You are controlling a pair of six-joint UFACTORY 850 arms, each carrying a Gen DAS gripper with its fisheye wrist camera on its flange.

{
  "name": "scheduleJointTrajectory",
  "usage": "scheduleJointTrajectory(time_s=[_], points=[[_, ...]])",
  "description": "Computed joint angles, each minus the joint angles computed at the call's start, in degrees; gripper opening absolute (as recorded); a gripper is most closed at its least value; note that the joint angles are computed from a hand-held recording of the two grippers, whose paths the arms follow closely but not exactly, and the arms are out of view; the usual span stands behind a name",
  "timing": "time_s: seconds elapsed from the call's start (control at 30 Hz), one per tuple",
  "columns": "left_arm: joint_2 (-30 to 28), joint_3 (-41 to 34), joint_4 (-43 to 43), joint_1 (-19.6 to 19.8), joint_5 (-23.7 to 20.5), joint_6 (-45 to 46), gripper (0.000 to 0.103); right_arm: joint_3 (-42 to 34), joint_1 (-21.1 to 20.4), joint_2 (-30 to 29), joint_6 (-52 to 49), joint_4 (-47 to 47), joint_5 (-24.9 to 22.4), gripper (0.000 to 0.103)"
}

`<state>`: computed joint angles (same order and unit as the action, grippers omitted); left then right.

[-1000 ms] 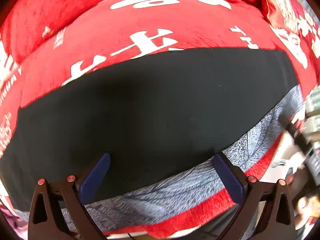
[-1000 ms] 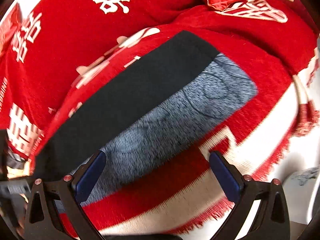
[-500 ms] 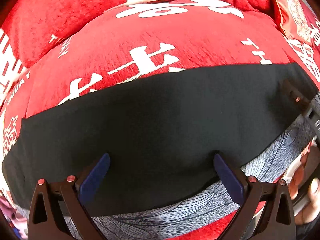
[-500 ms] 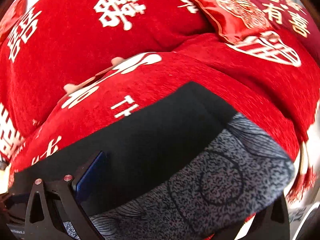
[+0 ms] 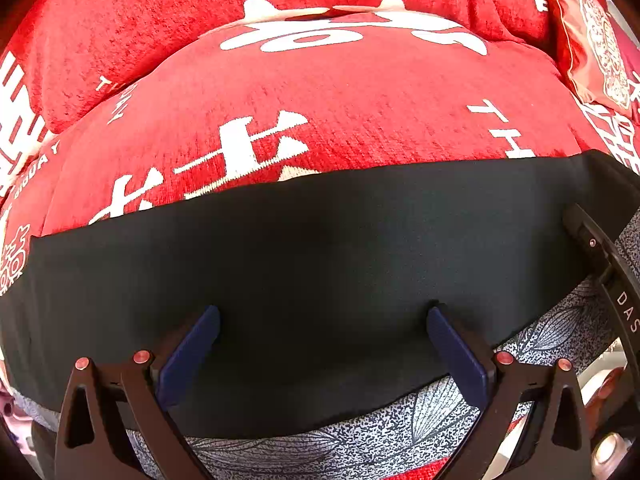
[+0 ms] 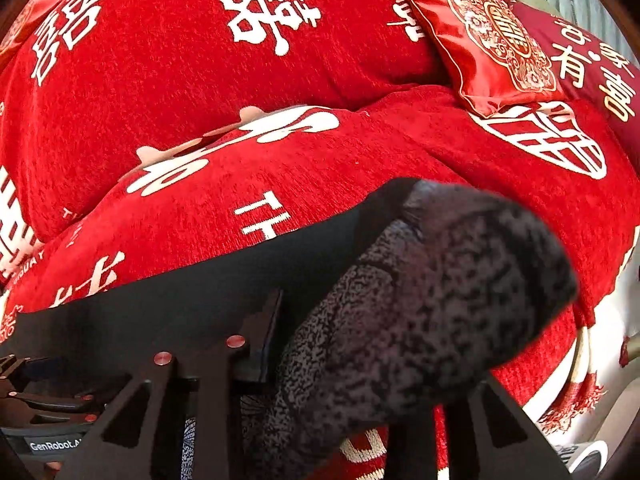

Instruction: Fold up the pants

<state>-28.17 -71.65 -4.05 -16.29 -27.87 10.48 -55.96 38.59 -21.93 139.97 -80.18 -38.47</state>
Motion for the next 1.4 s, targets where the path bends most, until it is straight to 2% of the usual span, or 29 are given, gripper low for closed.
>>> scheduleJointTrajectory(time_s=[0.23, 0.3, 0.4, 0.47, 0.63, 0.73, 0.9, 0.97, 1.07, 1.27, 1.4], points=[[-0.4, -0.6, -0.2, -0.1, -0.6, 0.7, 0.103, -2.1, 3.3, 1.5, -4.7, 0.6, -5.3, 0.024], [-0.7, -1.4, -2.5, 0.4, -2.1, 4.1, 0.103, -3.8, 4.3, 1.1, -7.8, 1.8, -7.2, 0.023], [-0.4, -1.9, -2.7, 1.2, -4.0, 3.6, 0.103, -6.4, 5.7, 0.1, -12.4, 4.2, -10.3, 0.023], [-0.4, -1.6, -3.8, 1.9, -4.5, 3.5, 0.103, -7.2, 6.1, 0.0, -13.3, 5.3, -10.9, 0.023], [-0.7, -1.0, 2.7, 0.5, -3.0, -2.8, 0.103, -7.9, 6.5, 0.3, -14.6, 7.9, -11.0, 0.022], [-0.4, -0.7, 3.2, 0.4, -3.2, -4.0, 0.103, -9.4, 7.3, -0.3, -16.9, 9.5, -12.5, 0.022], [0.6, -0.3, 0.7, 1.5, -8.6, 0.5, 0.103, -12.3, 7.6, -1.7, -20.9, 12.0, -14.2, 0.022], [0.0, -2.0, -4.5, 3.4, -13.4, 6.9, 0.103, -13.5, 8.0, -2.3, -22.1, 13.0, -15.1, 0.022], [0.3, -3.0, -12.3, 8.5, -15.6, 13.6, 0.103, -15.3, 9.7, -3.0, -23.5, 11.5, -17.0, 0.022], [-2.3, -9.3, -17.1, 18.4, -19.8, 13.7, 0.103, -23.9, 13.4, -9.2, -32.3, 9.4, -21.7, 0.022], [-4.1, -12.1, -15.6, 22.5, -19.1, 12.9, 0.103, -29.6, 14.9, -13.4, -37.2, 9.6, -21.7, 0.022]])
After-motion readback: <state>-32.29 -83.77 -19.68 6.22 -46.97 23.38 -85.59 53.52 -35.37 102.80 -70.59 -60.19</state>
